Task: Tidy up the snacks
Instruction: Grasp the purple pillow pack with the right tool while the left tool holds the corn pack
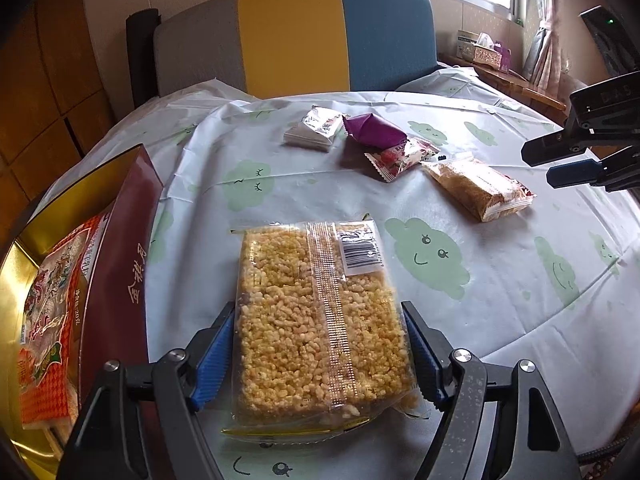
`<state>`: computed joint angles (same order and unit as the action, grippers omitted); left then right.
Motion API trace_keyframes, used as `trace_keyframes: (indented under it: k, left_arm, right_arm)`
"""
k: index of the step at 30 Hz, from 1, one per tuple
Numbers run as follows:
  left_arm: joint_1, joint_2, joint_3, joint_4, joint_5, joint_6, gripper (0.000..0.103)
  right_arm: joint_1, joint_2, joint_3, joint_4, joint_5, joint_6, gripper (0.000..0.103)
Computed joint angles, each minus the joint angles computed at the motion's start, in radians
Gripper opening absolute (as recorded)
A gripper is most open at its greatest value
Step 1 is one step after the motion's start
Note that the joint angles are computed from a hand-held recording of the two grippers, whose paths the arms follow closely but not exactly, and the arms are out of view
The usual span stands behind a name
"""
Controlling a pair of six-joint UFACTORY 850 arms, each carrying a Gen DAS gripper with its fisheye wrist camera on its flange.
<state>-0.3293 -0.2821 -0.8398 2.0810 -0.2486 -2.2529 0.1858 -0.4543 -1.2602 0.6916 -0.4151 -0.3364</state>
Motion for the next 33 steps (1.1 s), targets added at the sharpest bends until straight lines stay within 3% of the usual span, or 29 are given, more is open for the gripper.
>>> trace_keyframes:
  k: [7, 13, 15, 18, 23, 26, 29, 33]
  left_arm:
    - [-0.001, 0.003, 0.016, 0.125, -0.023, -0.125, 0.078]
    - [0.001, 0.005, 0.023, 0.181, -0.032, -0.18, 0.078]
    - [0.001, 0.005, 0.024, 0.197, -0.034, -0.195, 0.078]
    - [0.002, 0.005, 0.025, 0.208, -0.036, -0.205, 0.078]
    - [0.002, 0.003, 0.026, 0.227, -0.04, -0.225, 0.078]
    - [0.001, 0.003, 0.026, 0.23, -0.042, -0.227, 0.079]
    - [0.002, 0.004, 0.027, 0.23, -0.041, -0.228, 0.079]
    - [0.001, 0.003, 0.026, 0.233, -0.044, -0.231, 0.079]
  right_arm:
    - [0.028, -0.02, -0.037, 0.022, -0.049, -0.061, 0.049]
    - [0.061, -0.105, -0.179, 0.012, -0.082, -0.05, 0.049]
    - [0.075, -0.149, -0.245, -0.023, -0.097, -0.026, 0.054]
    - [0.106, -0.218, -0.356, -0.153, -0.115, 0.015, 0.057]
    - [0.167, -0.338, -0.529, -0.529, -0.169, 0.156, 0.063]
    - [0.181, -0.399, -0.597, -0.622, -0.198, 0.2, 0.063]
    - [0.18, -0.434, -0.631, -0.625, -0.221, 0.214, 0.044]
    - [0.173, -0.396, -0.574, -0.586, -0.16, 0.212, 0.043]
